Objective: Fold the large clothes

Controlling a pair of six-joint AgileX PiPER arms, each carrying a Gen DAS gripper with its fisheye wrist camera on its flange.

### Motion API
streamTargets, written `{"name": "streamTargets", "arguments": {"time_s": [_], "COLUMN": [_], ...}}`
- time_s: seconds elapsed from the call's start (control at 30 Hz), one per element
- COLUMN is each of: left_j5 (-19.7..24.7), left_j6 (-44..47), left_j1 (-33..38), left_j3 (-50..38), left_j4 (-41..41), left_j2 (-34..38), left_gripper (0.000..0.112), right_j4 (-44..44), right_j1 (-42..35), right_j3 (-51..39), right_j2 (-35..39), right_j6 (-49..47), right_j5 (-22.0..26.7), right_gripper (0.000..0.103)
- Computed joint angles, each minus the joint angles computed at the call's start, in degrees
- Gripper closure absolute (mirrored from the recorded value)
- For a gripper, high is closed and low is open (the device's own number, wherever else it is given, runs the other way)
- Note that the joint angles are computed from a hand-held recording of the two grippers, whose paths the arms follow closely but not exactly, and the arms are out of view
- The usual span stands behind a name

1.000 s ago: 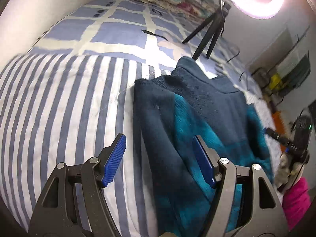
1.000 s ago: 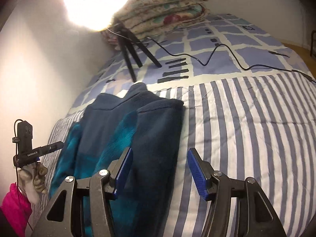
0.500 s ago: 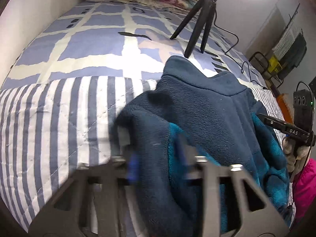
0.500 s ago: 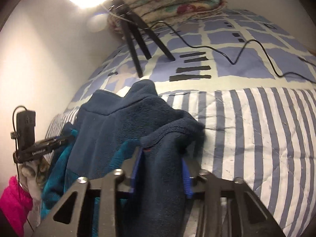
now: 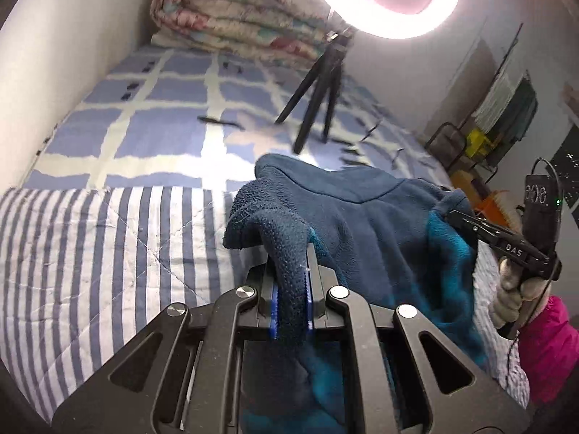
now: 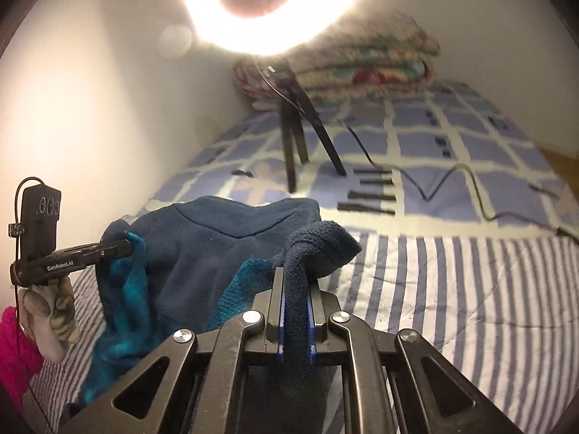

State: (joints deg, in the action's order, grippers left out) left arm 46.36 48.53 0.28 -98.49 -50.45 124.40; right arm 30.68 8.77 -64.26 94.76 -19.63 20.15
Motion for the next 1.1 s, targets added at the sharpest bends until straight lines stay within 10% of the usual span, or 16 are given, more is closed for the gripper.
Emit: {"name": "streamTargets", "arguments": {"time_s": [0.6,1.1], "left_j5": [2.8,11.3], "left_j6": [14.1,18.1], "left_j1": [4.6,14.7], "left_j3": [40.9,60.9], "left_j4": [-2.9,5.6], "left_j2": [-40.1,-60.5], "left_gripper": [0.104,0.099], "right_j4": [-41.0,-65.1], "right_j1": [22.8,75.3], "right_j3": [15.9,24.6], "right_j2": [-35.1,-46.0], "right_j6": [47.0,101.0], "right_j5": [16.1,45.7], "right_gripper": [0.097,0.086]}}
